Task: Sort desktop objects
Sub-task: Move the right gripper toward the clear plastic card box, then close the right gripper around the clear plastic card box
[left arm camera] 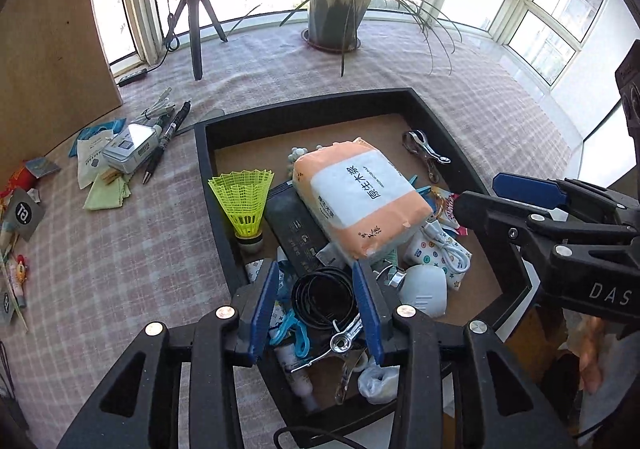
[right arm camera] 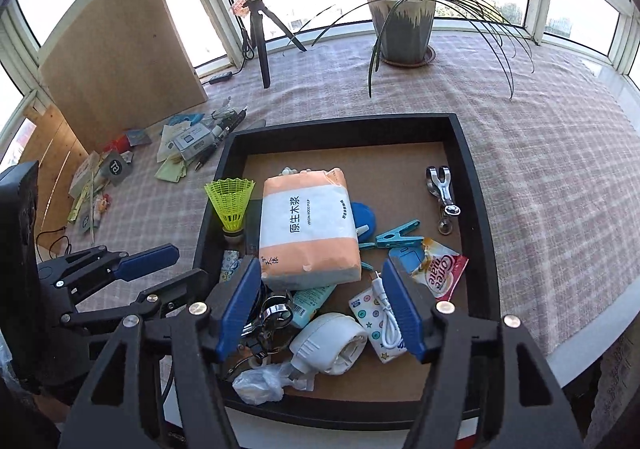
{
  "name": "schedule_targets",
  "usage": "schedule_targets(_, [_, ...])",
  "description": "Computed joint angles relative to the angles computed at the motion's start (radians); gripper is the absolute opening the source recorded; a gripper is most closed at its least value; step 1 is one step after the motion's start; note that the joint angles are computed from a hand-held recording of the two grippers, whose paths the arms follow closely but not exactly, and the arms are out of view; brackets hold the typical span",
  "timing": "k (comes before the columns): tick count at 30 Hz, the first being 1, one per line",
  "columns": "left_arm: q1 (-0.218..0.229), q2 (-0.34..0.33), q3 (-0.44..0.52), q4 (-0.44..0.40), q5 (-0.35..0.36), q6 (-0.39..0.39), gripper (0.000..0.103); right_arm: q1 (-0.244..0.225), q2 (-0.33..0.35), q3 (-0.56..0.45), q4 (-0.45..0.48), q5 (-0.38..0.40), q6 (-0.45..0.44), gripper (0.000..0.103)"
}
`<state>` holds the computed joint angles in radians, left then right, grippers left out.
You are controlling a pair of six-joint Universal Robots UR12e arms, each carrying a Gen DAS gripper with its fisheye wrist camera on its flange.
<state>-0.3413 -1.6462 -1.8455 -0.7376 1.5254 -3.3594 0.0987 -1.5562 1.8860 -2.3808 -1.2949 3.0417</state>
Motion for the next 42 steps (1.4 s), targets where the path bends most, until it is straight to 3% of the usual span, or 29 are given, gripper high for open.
schedule_targets(11, [0.124, 0.086, -0.076, -0.024, 0.036, -0.048, 0.037, 0.095, 0.083, -0.078, -0.079, 0.05, 0.019, 0.062])
schedule_targets(15, [0.198, 0.115, -0.105, -0.027, 0.027, -0.049, 0.037, 0.135, 0.132, -0.143, -0.021, 0.097, 0.004, 0.062])
schedule_targets(20, [0.289, 0.128, -0.111, -0.038, -0.002, -0.017, 0.036, 0.2, 0.193, -0.225, 0.032, 0.069, -0.013, 0.062])
schedule_targets(24, [0.34, 0.111, -0.093, -0.041, -0.047, 0.002, 0.036, 0.229, 0.249, -0.304, 0.063, 0.06, 0.028, 0.062])
schedule_targets(33, [0.369, 0.007, -0.038, -0.018, -0.124, -0.018, 0.036, 0.245, 0.416, -0.518, 0.187, 0.053, 0.083, 0.062])
schedule_targets(42, [0.359, -0.116, 0.017, -0.015, -0.197, -0.088, 0.036, 0.24, 0.578, -0.689, 0.324, 0.119, 0.076, 0.062])
